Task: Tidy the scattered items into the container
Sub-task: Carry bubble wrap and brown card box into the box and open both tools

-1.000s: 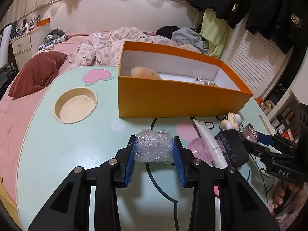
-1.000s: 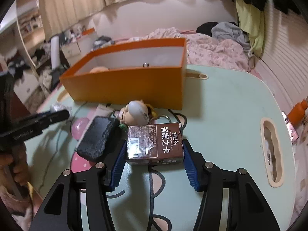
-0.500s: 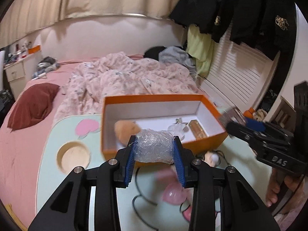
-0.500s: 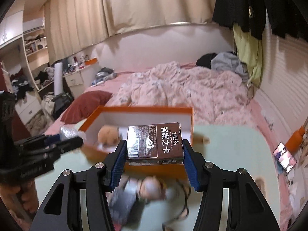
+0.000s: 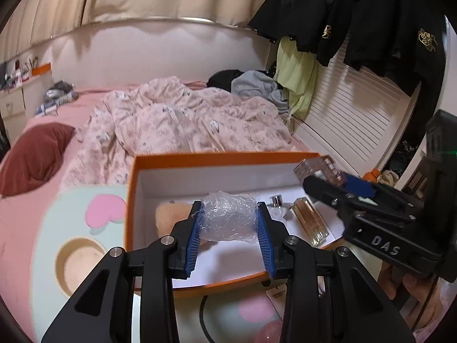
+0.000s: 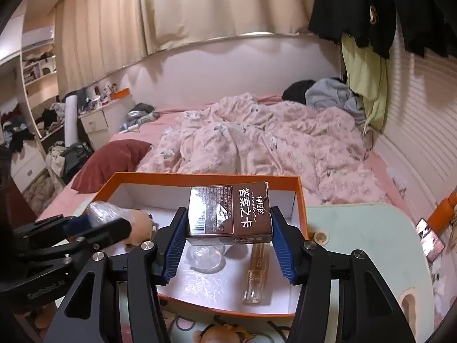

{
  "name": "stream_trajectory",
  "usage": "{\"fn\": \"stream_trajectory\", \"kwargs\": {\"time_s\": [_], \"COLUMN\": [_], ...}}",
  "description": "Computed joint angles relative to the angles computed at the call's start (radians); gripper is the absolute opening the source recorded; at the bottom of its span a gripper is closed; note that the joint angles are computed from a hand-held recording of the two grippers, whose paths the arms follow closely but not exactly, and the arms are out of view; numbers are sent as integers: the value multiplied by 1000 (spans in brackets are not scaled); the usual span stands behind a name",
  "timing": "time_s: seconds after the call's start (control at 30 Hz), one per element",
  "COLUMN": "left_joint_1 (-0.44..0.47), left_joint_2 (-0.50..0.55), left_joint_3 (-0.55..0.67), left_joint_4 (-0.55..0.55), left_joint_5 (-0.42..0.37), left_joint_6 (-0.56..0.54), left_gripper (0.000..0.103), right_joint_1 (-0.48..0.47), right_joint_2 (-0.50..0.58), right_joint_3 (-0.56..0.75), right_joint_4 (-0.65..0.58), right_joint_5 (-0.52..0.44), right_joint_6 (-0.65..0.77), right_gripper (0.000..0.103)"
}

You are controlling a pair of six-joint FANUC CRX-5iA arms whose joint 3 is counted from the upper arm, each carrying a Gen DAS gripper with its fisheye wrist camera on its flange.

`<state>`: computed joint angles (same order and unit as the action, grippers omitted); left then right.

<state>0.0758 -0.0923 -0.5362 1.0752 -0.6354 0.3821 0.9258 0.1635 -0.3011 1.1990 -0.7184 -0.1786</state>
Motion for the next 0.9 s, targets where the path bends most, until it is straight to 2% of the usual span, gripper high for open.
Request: {"fn": "stream_trajectory", "kwargs": {"time_s": [0.2, 0.7, 0.9], "left_joint_1": [-14, -5, -19], "left_joint_2": [-7, 1, -4], "left_joint_3": [-13, -2, -19], "left_joint_4": [1, -35, 15], "left_joint_5": [23, 18, 44], "left_joint_6": [-26, 2, -19], "left_gripper": [38, 38, 39], "right_joint_1": [-7, 2, -1], "right_joint_2": [-1, 12, 8], "right_joint_3": [-4, 13, 6], "right_joint_4": [-15, -55, -42], "right_joint_5": [11, 0, 7], "right_joint_6": [0, 43, 31], "right_gripper": [56, 56, 57]}}
